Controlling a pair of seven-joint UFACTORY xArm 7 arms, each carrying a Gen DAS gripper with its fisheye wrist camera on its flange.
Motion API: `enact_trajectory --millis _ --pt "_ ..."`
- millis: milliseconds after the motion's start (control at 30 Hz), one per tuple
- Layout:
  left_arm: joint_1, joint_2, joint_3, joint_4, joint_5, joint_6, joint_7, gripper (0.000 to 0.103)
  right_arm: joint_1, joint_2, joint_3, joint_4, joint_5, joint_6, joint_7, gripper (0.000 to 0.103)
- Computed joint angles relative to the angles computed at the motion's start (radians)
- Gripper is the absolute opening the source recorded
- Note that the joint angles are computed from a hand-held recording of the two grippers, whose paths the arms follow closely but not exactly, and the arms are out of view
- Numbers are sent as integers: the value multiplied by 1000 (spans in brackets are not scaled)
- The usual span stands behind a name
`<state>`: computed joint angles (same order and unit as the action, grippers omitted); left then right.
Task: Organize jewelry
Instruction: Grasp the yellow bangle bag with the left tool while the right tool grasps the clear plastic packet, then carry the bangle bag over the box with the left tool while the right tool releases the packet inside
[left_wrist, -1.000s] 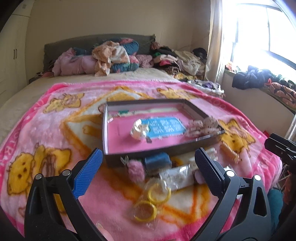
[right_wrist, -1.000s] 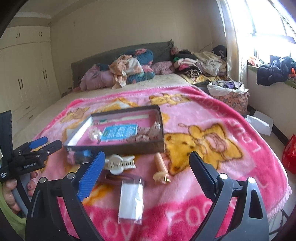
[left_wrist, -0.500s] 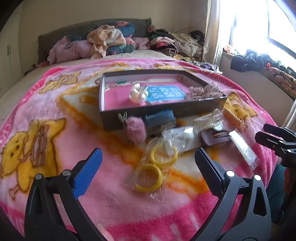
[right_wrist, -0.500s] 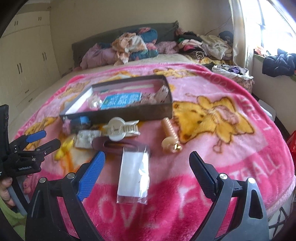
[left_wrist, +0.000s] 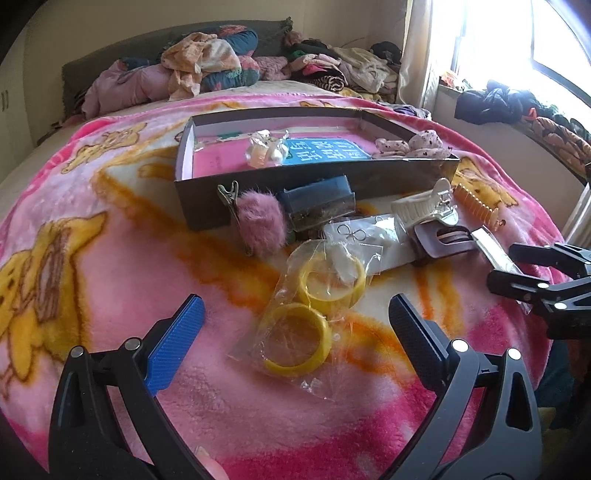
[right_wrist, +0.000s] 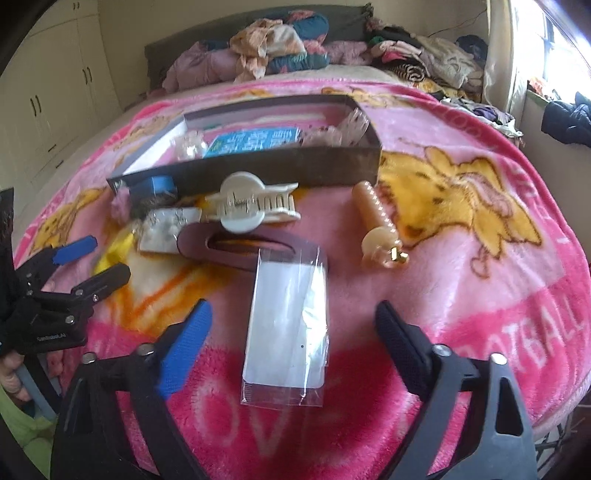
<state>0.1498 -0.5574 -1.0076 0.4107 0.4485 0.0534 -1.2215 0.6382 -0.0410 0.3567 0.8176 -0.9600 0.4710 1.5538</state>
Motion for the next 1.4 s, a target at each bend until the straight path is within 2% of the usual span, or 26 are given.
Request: enact_trajectory --millis 67,133,200,400,467,533,733,833,1100,1400 --pt "9 3 -8 4 3 -1 -1 91 0 9 -2 1 7 1 -3 70" --pt "10 -2 -10 1 3 -6 -2 90 -1 8 -7 -3 13 -10 -3 49" --pt "11 -6 -13 -1 -1 -4 -6 86 -5 5 -12 -11 13 -36 -5 40" --pt "5 -4 -10 2 1 12 -5 68 -13 -9 -7 -23 -17 -55 23 39" --pt "-15 -4 3 3 5 33 -1 62 -18 -18 -4 -28 -31 -62 39 39" --pt "-29 -8 16 -1 13 36 -1 51 -22 -21 0 -29 -45 -68 53 39" --pt "-75 -16 57 -8 25 40 0 34 -34 -42 14 -38 -79 -75 96 38" --pt "-105 -27 76 -12 27 48 0 30 -38 -56 23 -43 -95 -76 116 38" --pt "-177 -64 121 6 31 71 15 29 -51 -90 50 -42 -96 -69 122 38" --pt "-151 -70 125 52 39 73 31 29 -63 -117 76 -21 -97 -30 110 38"
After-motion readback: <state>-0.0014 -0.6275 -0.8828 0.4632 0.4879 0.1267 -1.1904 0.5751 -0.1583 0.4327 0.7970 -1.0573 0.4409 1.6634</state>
